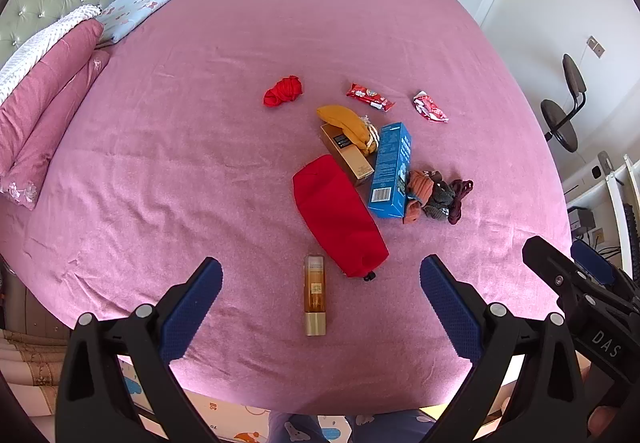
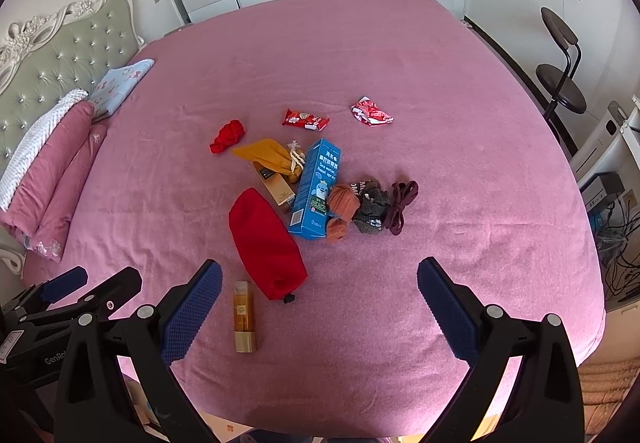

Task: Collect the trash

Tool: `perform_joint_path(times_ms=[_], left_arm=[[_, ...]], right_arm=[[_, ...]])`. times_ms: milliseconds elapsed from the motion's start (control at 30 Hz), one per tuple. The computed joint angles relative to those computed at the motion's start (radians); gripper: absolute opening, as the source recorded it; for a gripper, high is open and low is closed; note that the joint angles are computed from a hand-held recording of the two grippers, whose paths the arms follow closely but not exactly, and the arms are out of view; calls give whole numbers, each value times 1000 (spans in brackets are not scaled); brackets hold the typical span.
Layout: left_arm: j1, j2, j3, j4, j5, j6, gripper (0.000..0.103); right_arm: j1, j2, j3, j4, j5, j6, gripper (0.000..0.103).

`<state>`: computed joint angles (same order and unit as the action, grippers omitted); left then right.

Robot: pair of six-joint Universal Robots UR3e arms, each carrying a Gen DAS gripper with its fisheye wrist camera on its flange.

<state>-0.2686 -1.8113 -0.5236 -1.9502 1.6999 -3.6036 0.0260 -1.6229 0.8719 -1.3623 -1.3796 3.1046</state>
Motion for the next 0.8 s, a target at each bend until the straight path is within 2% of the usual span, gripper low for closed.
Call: perform_joint_path(times_ms=[800], left_arm=[[-7, -56, 109, -61, -8, -14, 99]], right_arm=[[-8, 27, -38, 20, 12, -15, 95]])
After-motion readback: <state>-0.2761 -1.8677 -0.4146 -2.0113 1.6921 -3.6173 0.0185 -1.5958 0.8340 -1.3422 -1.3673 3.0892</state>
